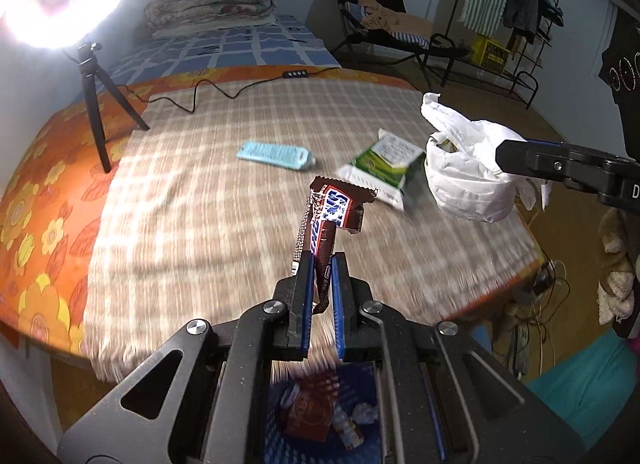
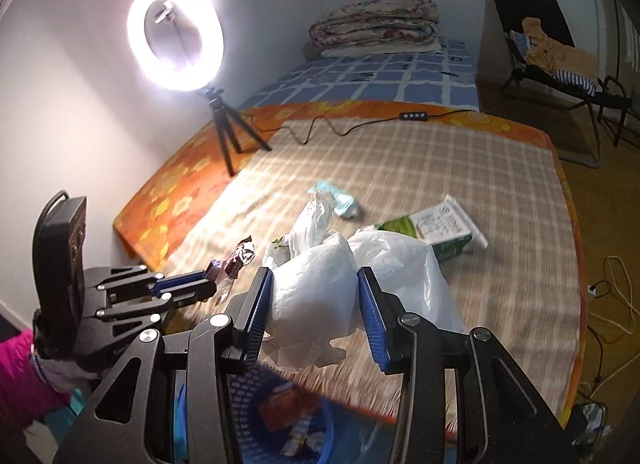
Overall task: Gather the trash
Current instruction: 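Lift the Snickers wrapper and plastic bag and carry both over the blue basket, then open the left tool to drop the Snickers while the right tool releases the plastic bag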
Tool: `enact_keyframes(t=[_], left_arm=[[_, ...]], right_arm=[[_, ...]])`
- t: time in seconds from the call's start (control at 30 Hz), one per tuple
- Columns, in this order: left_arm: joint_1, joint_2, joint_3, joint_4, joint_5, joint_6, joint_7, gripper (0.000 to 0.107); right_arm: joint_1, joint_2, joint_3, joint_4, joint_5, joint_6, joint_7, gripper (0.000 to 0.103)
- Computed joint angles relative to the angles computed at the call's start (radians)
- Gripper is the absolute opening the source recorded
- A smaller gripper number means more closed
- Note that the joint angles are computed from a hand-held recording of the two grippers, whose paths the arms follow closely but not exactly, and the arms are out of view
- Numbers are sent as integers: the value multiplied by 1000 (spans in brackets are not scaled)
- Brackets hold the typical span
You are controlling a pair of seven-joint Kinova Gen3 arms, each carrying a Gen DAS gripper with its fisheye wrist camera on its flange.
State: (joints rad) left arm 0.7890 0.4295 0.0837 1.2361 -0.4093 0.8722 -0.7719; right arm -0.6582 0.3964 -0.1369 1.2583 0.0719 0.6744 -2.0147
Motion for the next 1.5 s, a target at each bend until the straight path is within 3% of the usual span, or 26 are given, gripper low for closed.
enact_keyframes(t=[0.57,1.1,1.5], left_arm=[[16,-95,55,247,-3,-51,122,7],[5,-71,85,334,75,-70,114,7],[9,-41,76,340,113,-69,91,7]], right_arm=[[-126,-55,-28,201,92,-24,-101,41],[-164,-4,-59,246,64,-6,-67,41],[-177,32,-57,244,39,17,-44,43]])
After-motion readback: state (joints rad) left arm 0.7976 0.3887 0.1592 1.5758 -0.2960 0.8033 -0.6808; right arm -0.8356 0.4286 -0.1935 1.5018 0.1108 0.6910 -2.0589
